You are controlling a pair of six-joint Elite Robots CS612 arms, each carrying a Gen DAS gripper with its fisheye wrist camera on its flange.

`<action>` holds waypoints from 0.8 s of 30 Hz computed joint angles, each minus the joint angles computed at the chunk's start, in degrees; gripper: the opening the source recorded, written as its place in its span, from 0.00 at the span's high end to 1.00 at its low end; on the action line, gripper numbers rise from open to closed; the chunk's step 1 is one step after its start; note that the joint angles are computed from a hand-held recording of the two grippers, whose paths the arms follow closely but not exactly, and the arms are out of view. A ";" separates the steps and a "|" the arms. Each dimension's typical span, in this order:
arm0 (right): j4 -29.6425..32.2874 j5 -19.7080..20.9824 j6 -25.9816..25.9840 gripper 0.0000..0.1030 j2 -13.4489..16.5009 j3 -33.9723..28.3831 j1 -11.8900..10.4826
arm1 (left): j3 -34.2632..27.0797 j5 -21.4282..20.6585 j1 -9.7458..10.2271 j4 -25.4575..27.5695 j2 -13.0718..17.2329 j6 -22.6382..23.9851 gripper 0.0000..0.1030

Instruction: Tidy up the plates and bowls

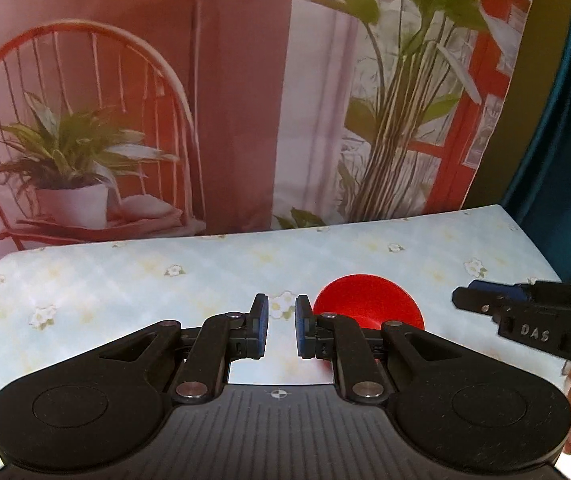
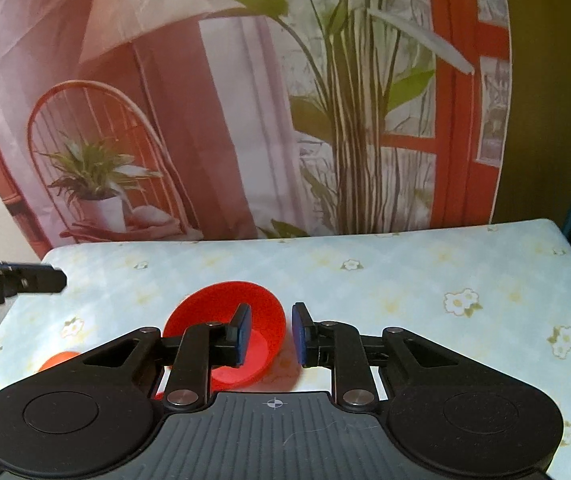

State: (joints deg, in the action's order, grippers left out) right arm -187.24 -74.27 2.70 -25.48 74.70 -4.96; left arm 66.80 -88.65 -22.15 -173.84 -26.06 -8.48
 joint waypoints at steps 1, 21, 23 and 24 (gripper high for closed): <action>0.22 0.00 0.44 0.80 0.35 -0.37 0.02 | -0.81 -0.60 0.04 0.73 0.55 -0.34 0.85; 8.86 1.97 3.51 0.80 5.71 -7.47 0.40 | -11.70 -10.44 0.66 11.34 9.37 -2.61 0.69; 8.81 2.13 4.00 0.81 5.84 -7.56 0.42 | -12.01 -10.10 0.67 11.69 9.60 -3.13 0.70; 8.72 2.11 4.11 0.81 5.87 -7.56 0.45 | -12.10 -9.99 0.70 11.79 9.68 -3.35 0.69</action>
